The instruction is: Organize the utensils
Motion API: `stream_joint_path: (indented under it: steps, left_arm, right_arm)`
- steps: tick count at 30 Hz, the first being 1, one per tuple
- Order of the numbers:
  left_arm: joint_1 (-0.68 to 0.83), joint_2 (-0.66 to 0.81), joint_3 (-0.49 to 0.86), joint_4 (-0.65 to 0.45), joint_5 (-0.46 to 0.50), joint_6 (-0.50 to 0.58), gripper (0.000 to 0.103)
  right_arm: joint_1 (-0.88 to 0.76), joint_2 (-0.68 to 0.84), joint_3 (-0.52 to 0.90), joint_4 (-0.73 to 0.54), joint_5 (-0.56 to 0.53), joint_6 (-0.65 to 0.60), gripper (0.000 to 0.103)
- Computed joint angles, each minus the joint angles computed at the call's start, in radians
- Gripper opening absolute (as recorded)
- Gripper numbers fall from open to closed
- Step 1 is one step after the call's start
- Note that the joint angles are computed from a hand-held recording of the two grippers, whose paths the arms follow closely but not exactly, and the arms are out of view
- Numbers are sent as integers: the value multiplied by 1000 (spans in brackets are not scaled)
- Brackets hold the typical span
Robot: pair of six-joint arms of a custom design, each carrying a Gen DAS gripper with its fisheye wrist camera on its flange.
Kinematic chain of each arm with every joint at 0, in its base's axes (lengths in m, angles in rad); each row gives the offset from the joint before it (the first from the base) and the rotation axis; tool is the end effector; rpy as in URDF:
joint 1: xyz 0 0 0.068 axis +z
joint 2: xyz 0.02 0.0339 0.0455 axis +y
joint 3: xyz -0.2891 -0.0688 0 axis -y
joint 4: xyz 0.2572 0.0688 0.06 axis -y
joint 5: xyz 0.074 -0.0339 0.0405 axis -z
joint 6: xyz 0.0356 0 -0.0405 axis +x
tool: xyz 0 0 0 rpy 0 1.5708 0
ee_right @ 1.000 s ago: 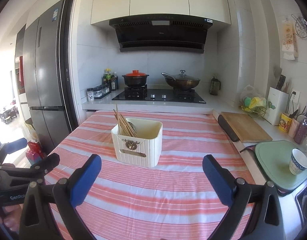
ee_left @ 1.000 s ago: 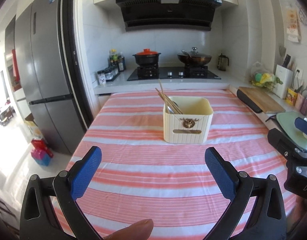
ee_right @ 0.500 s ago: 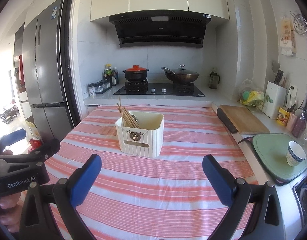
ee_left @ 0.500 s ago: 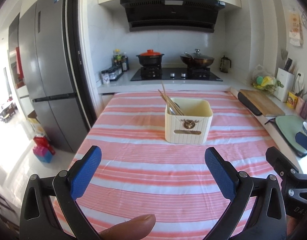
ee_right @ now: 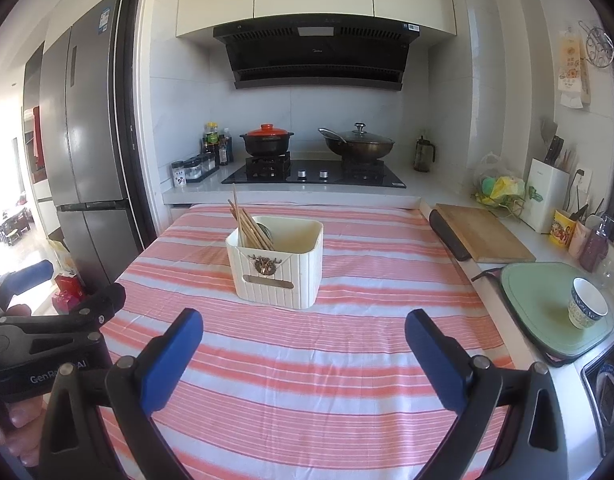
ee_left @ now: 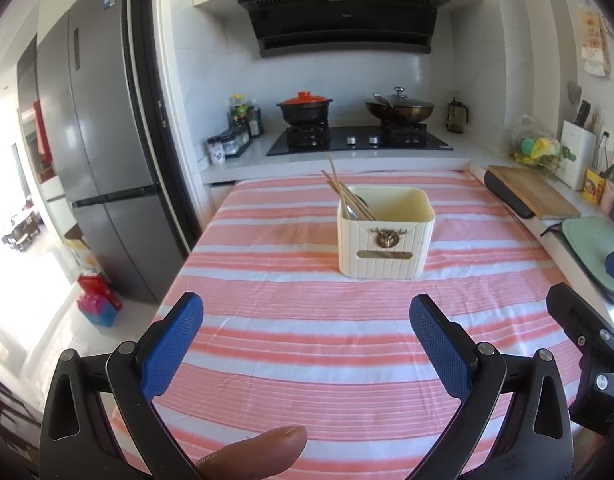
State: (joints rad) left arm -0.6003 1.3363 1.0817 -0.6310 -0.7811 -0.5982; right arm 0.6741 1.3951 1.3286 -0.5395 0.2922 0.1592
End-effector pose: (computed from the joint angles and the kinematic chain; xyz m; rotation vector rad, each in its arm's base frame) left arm 0.2449 -0.1373 0.3111 -0.3127 2.1454 0.2977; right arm 0.2556 0.1911 0.3794 -0.3865 2.1173 0.1660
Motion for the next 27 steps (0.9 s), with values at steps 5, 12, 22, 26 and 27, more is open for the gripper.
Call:
stream_joint_path:
  steps: [5,12,22,26,27]
  left_arm:
    - [4,2,-4,-4,-7,2,103]
    - [3,7,-1,-1,-9,9,103]
    - [18,1,-15,26,15,38,103]
    - [23,-5,-19,42,33,45,103]
    - [22,-3,-17,41,28,45,103]
  right_arm:
    - [7,9,7,-11,2,2,103]
    - [9,12,10,-17,2,2,103]
    - [5,21,19,-23,-3,-4,103]
    - [2,21,19,-23,-4,-9,103]
    - [2,22,20,-23,-2,-10,103]
